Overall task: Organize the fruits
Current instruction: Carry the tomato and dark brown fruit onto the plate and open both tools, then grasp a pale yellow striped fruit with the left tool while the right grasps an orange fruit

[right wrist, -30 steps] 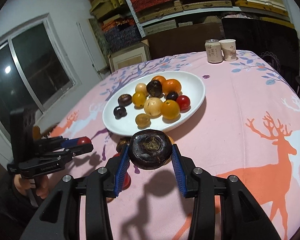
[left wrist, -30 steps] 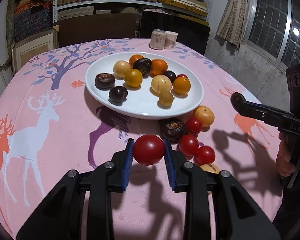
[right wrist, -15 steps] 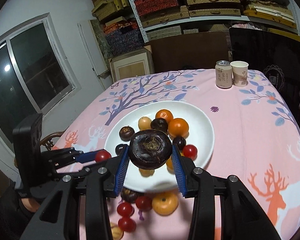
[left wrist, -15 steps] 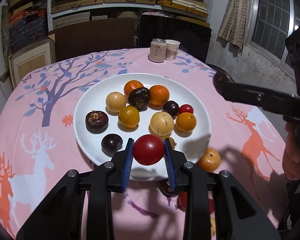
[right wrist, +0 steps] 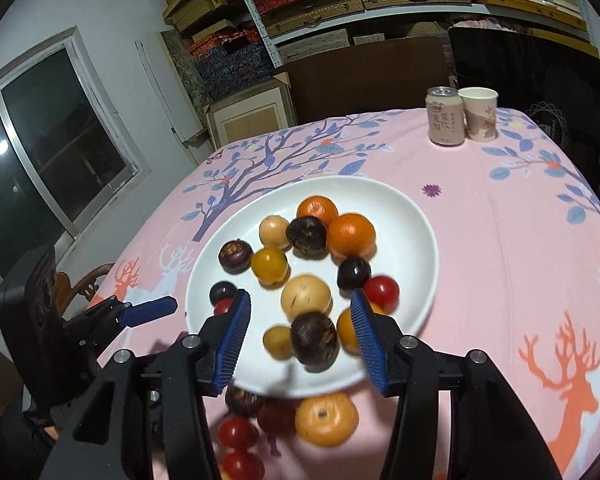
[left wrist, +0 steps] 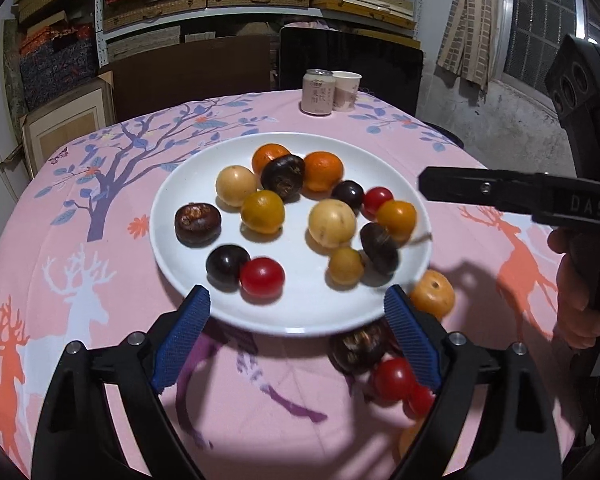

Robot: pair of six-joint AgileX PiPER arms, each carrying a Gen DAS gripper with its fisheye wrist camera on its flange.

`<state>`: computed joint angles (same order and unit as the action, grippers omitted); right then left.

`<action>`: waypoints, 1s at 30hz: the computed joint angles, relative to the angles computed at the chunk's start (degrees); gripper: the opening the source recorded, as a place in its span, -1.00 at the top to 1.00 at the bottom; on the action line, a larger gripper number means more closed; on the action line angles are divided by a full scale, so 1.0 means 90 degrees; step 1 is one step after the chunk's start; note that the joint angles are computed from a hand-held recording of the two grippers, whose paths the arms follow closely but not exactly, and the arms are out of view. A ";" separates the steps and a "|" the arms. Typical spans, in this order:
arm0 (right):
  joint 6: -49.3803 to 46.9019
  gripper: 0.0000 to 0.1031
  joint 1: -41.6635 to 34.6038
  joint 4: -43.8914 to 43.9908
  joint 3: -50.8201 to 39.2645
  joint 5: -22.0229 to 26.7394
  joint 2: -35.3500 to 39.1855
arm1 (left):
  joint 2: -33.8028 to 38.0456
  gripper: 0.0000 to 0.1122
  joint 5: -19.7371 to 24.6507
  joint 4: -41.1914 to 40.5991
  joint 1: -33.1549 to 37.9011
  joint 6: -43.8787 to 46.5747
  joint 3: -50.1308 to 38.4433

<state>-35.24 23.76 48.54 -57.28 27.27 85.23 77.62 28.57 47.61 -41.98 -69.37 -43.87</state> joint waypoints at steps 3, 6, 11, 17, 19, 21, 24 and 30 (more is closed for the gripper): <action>-0.0843 -0.05 -0.0331 0.0811 0.0785 0.0093 -0.0591 | -0.0408 -0.56 0.0275 0.0126 -0.0495 -0.0340 0.0339; -0.1654 -0.13 -0.0672 0.1635 0.1544 0.0188 -0.1122 | -0.0843 -0.56 0.0609 0.0206 -0.1149 -0.0755 0.0683; -0.2599 -0.14 -0.1143 0.2598 0.2290 0.0323 -0.1458 | -0.0914 -0.57 0.1195 0.0489 -0.2527 -0.1586 0.0909; -0.2832 -0.14 -0.1323 0.2865 0.2428 0.0196 -0.1359 | -0.0061 -0.57 0.1578 0.0784 -0.3341 -0.2130 0.0538; -0.2876 -0.14 -0.1363 0.2863 0.2448 0.0147 -0.1338 | 0.0159 -0.45 0.1453 0.0731 -0.3328 -0.2074 0.0472; -0.2838 -0.14 -0.1414 0.2803 0.2449 0.0111 -0.1296 | 0.0359 0.20 0.1198 0.0354 -0.3127 -0.1520 0.0367; -0.2866 -0.14 -0.1464 0.2791 0.2417 0.0191 -0.1222 | 0.0312 0.30 0.0816 0.0093 -0.2854 -0.1279 0.0460; -0.2174 -0.14 -0.0686 0.1827 0.2263 -0.0259 -0.1095 | -0.0483 0.30 0.0660 0.0954 -0.2799 -0.2591 0.1048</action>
